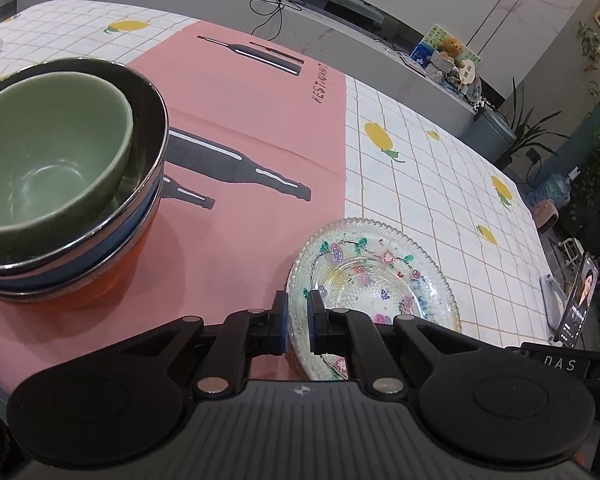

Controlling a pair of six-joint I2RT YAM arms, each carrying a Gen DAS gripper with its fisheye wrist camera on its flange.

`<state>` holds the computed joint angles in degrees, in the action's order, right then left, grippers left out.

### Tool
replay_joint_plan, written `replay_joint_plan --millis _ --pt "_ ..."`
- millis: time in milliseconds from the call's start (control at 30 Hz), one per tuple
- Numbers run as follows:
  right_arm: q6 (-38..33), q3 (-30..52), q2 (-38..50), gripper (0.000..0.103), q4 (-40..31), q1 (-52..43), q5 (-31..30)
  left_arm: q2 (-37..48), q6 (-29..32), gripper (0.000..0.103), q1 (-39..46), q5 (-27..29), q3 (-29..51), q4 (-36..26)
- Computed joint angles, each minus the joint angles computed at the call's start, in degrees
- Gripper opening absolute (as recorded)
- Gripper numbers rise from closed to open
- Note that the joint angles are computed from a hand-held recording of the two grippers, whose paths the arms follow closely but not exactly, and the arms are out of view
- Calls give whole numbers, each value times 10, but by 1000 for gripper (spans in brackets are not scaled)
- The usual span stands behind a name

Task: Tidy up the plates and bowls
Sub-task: 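Lower the clear glass plate onto the plate stack and open the left gripper, then move both grippers to the nested bowl stack and grasp its rim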

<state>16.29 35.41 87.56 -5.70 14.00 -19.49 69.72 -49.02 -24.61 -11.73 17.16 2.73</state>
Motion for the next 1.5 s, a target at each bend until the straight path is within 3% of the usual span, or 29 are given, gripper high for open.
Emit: replay_joint_plan --millis 333,433,533,600,833,900,1067,1200,1267,1367,1433,1500 --pt "0 0 1 3 -4 -9 -12 -10 1 7 2 8 -2 -10" --pt "-2 -1 -2 9 -3 -9 -15 -17 4 8 2 12 1 -23" --pt "-7 -9 -19 15 2 8 9 -21 21 13 -26 -28 19 -65" --pt "-7 -15 -31 34 9 22 30 -30 29 18 -43 -51 27 -89" --pt "10 -33 -87 40 16 90 134 -132 85 32 -57 -37 35 -160" --pt "18 -38 -105 47 16 110 147 -171 116 35 -46 -30 46 -201" --pt "65 -23 -124 58 -18 169 165 -236 234 51 66 56 112 -335" --pt "105 21 -109 76 -62 214 173 -285 316 66 196 115 143 -399" --pt "129 43 -100 85 -74 231 169 -303 348 72 238 101 152 -417" --pt "151 83 -78 88 -94 258 157 -317 395 79 281 60 150 -417" --pt "173 109 -62 93 -101 277 160 -310 416 80 340 96 145 -408" --pt "194 134 -45 95 -106 292 158 -304 428 80 423 182 132 -392"
